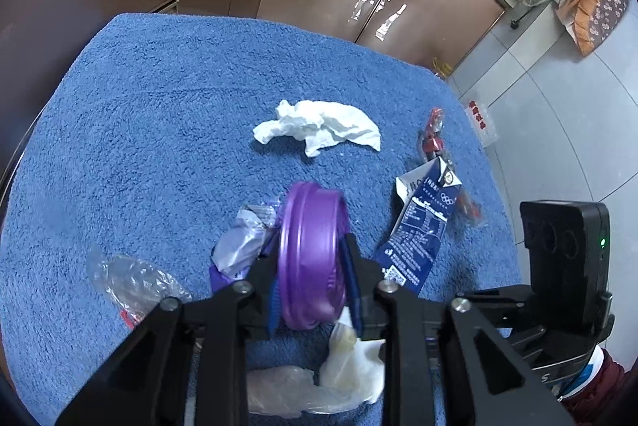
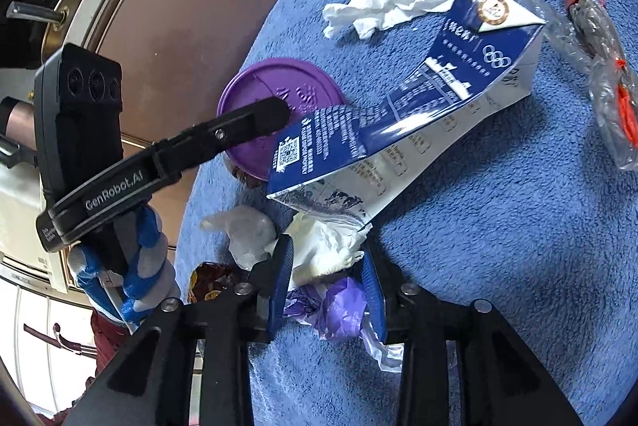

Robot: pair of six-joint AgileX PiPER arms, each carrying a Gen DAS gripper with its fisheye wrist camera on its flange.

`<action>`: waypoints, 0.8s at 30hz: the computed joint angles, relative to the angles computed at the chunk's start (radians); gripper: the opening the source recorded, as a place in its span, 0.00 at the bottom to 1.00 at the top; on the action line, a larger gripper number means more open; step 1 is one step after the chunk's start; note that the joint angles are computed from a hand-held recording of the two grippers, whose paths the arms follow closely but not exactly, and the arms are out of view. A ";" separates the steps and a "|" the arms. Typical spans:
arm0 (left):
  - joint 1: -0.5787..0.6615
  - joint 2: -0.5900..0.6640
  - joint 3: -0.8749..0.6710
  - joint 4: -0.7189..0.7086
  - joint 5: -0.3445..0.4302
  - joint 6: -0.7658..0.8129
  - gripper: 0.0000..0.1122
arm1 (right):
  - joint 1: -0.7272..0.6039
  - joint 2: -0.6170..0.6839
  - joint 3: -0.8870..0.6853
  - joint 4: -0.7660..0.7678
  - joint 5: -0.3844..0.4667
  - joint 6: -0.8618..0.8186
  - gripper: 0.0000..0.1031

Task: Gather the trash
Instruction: 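Grasp the purple lid with the left tool while the right tool grasps a tissue, then carry the lid and tissue to the trash bin and open both tools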

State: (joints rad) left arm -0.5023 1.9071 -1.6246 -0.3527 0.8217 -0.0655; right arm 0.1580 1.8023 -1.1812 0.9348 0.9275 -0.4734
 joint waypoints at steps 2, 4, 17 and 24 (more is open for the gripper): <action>0.002 -0.011 0.017 -0.016 -0.011 0.005 0.17 | 0.027 -0.010 0.024 0.008 -0.029 -0.008 0.13; -0.001 -0.030 0.039 -0.018 -0.034 0.002 0.15 | 0.035 -0.022 0.030 0.017 -0.042 -0.017 0.09; -0.049 -0.178 0.118 0.093 -0.104 -0.156 0.11 | 0.059 -0.226 0.139 0.066 -0.090 -0.094 0.04; -0.091 -0.289 0.146 0.171 -0.093 -0.267 0.11 | -0.061 -0.410 0.232 0.090 -0.008 -0.156 0.04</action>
